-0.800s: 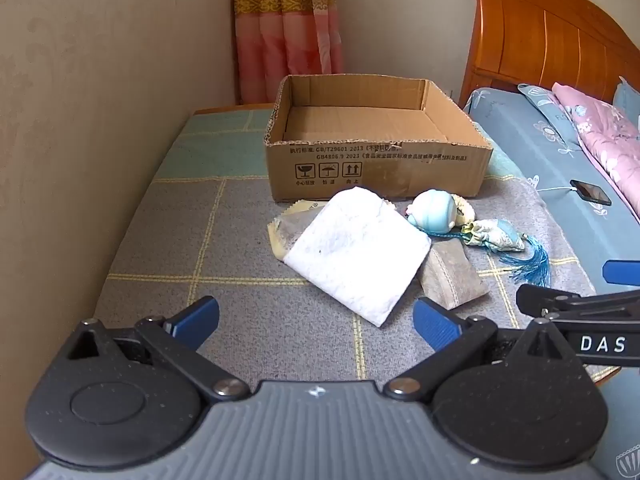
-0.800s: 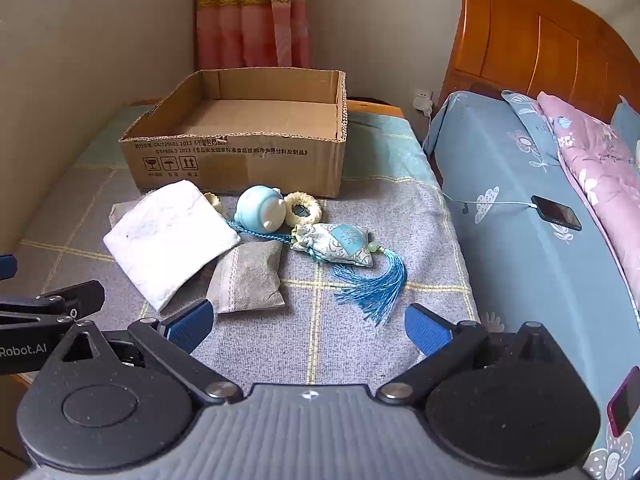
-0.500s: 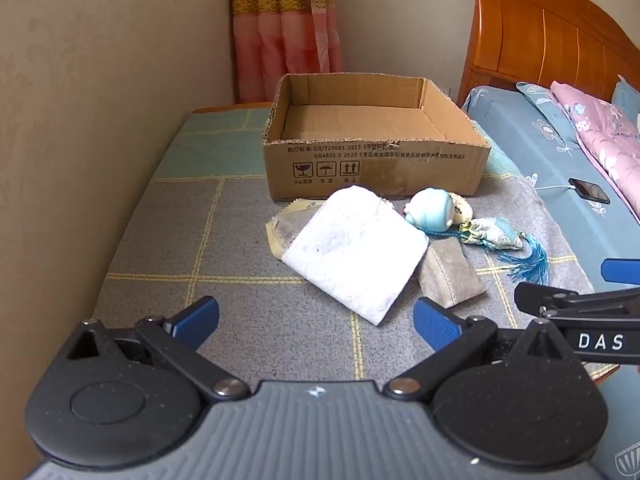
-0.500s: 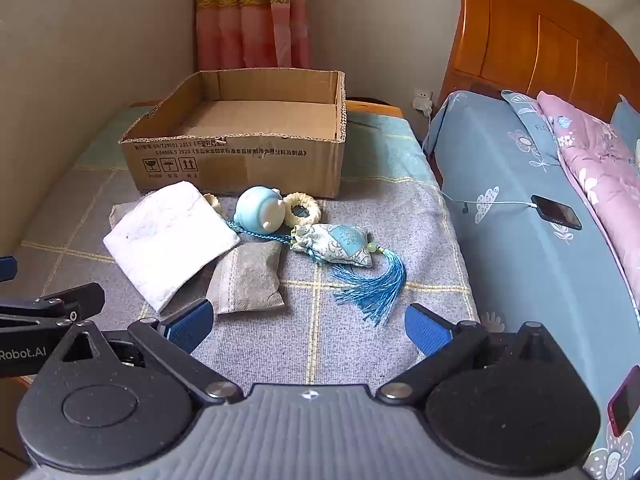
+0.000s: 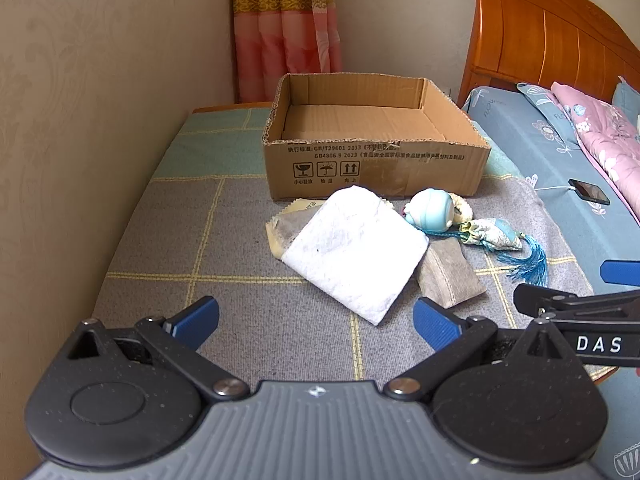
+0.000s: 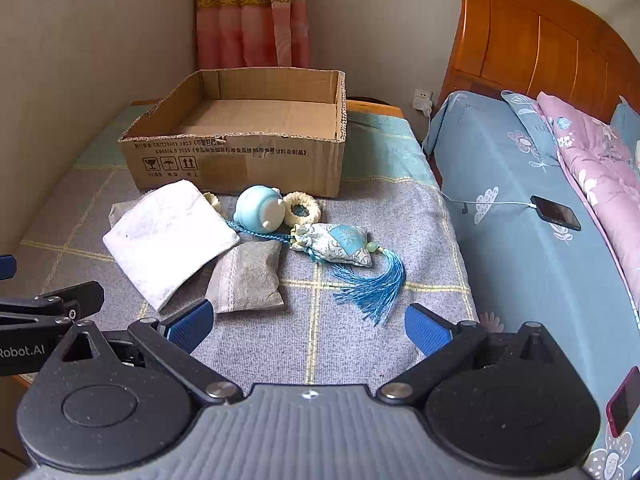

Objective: Organize soft objects

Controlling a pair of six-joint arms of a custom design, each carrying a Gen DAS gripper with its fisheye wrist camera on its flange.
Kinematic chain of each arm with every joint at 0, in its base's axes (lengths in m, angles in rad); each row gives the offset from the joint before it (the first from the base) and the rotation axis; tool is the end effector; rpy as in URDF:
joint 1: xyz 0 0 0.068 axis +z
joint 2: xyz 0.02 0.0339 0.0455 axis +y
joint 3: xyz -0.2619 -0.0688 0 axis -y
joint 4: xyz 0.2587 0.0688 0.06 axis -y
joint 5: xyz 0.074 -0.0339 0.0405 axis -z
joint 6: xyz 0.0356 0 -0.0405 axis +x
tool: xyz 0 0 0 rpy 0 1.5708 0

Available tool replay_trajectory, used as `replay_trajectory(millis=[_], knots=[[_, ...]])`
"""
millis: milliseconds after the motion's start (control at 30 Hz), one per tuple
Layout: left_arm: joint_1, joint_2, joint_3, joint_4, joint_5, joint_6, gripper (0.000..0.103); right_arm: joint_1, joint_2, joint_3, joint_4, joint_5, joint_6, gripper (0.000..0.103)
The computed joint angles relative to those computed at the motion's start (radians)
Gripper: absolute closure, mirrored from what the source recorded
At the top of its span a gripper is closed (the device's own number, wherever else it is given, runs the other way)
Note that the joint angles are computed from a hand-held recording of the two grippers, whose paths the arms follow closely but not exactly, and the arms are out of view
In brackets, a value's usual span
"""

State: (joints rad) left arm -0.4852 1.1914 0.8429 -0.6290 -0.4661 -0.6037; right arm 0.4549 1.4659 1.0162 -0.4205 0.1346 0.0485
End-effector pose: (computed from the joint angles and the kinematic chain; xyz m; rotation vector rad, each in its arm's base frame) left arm 0.2249 -0.1005 0.2371 -0.3161 2.3868 0.1074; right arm 0.2914 0.1372 0.2320 -0.4319 2.3927 0.0625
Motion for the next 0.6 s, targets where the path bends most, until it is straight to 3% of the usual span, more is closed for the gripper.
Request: replay_trajectory(millis=[600], knots=[[0.003, 0.000, -0.002, 0.004, 0.001, 0.004, 0.001, 0.003, -0.007, -0.002, -0.001, 0.004, 0.000, 0.000]])
